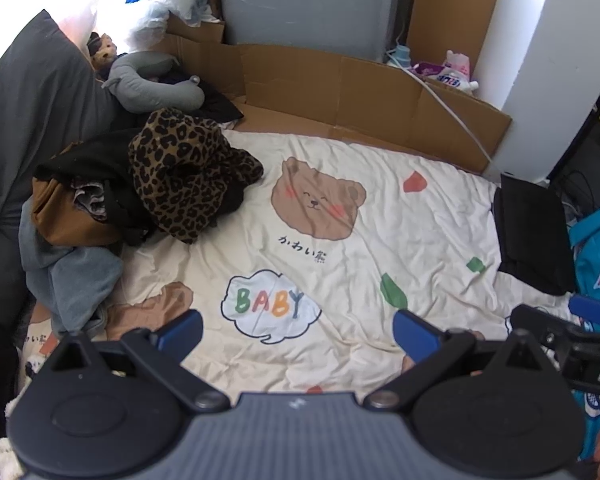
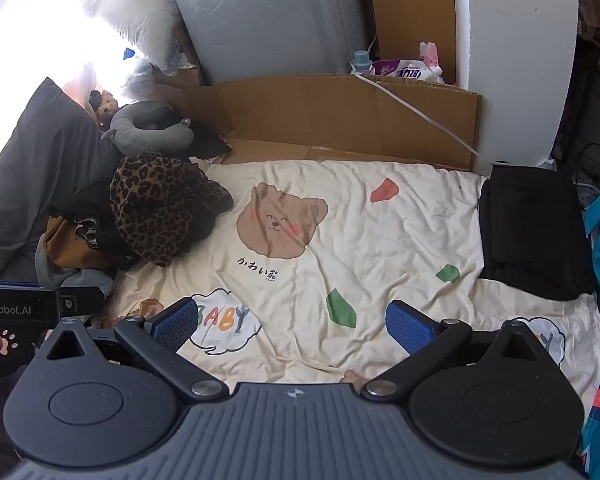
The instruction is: Fold clothes
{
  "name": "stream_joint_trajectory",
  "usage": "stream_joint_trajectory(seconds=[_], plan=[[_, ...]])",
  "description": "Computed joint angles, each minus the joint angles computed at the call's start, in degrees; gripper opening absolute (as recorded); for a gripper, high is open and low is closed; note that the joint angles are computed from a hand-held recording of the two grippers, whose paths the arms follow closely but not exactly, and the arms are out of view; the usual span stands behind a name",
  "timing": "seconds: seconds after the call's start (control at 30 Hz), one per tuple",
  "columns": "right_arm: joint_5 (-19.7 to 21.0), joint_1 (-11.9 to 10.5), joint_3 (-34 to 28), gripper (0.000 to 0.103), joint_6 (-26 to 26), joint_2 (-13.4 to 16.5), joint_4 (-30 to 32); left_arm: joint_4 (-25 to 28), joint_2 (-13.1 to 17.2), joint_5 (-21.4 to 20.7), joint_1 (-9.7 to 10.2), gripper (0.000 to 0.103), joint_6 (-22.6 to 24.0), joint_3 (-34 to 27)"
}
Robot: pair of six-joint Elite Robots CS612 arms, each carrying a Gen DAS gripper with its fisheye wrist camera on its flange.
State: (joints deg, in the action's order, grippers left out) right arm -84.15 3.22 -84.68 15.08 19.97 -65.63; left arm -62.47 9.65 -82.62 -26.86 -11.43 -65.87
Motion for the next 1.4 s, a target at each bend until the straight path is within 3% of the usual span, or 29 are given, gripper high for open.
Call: stream_joint_trajectory(seconds=[0.97, 1.03, 1.13, 1.27, 1.4], plan=[[-0.33, 0.19, 0.17, 0.103, -1.91, -0.12, 0.53, -0.34, 0.21, -0.52, -0.01, 0.102, -0.32, -0.27], [-0.72, 0.26, 0.14, 0.103, -1.85, -0.08, 0.34, 0.15, -0.1, -1.45, 0.2, 0.102, -0.47, 0.18], [-1.36, 0.45, 0.49, 0.103, -1.81, -0.27, 0.7, 1.17, -1.06, -6.4, 1.25, 0.102, -0.14, 1.67], [0.09, 0.31, 0.25, 0.103, -2.0, -0.37, 0.07, 0.02, -1.39, -3.81, 0.89, 0.102, 4.2, 1.69], [0.45, 0.21, -0.14, 0.103, -3.17, -0.58, -0.57, -0.57, -2.46, -6.64, 1.35, 0.1, 5.08, 2.8]])
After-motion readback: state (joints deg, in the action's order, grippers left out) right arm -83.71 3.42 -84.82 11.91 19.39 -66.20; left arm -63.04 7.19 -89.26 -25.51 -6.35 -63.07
